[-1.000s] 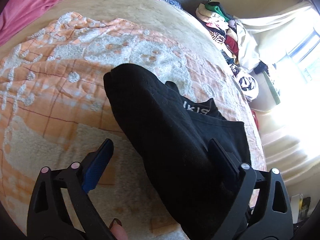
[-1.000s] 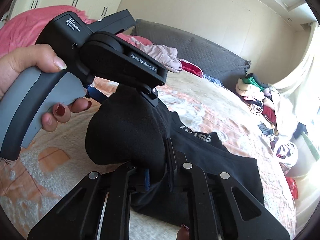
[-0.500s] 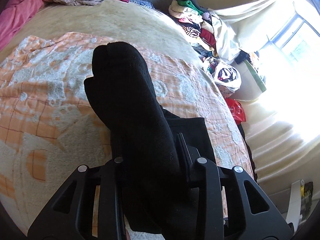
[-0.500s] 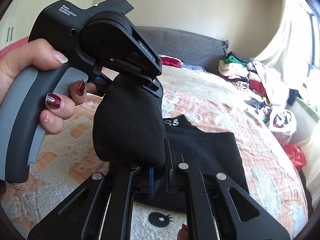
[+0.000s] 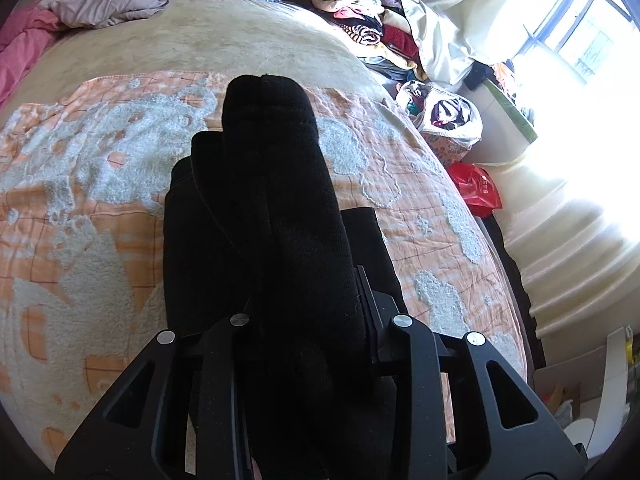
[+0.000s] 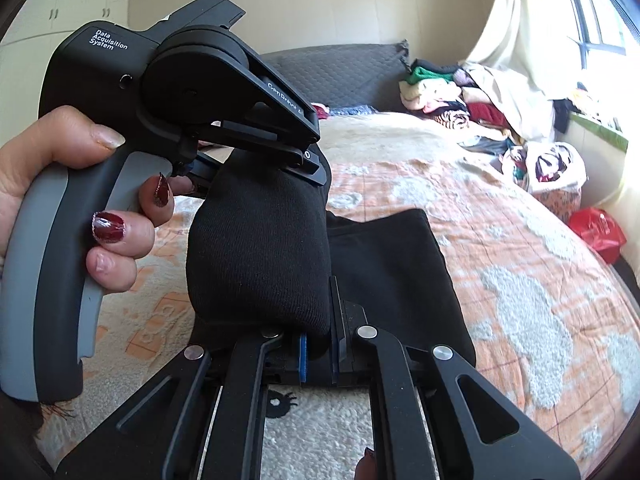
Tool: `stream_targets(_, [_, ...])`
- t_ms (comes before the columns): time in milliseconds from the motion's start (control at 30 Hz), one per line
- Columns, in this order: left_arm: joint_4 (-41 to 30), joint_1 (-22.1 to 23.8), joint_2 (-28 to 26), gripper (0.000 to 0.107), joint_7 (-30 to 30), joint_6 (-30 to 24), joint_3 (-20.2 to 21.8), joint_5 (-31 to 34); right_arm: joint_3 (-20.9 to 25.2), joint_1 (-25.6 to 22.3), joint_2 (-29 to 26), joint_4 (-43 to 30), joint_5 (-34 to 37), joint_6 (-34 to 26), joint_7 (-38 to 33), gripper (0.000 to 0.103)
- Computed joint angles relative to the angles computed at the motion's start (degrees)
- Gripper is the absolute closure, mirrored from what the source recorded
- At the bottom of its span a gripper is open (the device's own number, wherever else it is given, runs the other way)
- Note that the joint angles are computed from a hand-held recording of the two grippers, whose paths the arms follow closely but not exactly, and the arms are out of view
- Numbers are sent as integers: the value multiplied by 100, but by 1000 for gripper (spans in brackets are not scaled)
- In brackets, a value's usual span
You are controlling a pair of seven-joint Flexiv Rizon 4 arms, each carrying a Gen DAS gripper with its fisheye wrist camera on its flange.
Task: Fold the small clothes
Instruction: 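Grasp the sweatshirt side edge with both grippers and lift it, then fold the lifted half over the other half with both grippers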
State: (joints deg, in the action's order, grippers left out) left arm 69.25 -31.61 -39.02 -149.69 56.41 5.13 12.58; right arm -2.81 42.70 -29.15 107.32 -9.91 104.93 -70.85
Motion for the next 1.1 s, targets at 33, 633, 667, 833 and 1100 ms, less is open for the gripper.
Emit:
stream_targets(33, [-84,18,-76,84,32,-48,-36,-38,245,-218,-5,-32,-19,-107,82,96])
stream_targets(633, [-1085,127,-1017,60,760,-106,-339,-632,3791,-3258,-913,-1131,728,-1817,446,94])
stream_targets(667, [-985,95,-967,59,712,57,-288,-626,3940,-3395,-983,-1218,874,-1917,394,92])
stream_targets(833, [-319,-416,-420,59,-106,444,521,-13,5018,-4155,-1439,-1686,1558,-2494,-218,80])
stream_targets(1100, [568,-554,223,60,-624,-307,544,942,5759,-4638,-1909,-2645,2109,-3599,-1141,35])
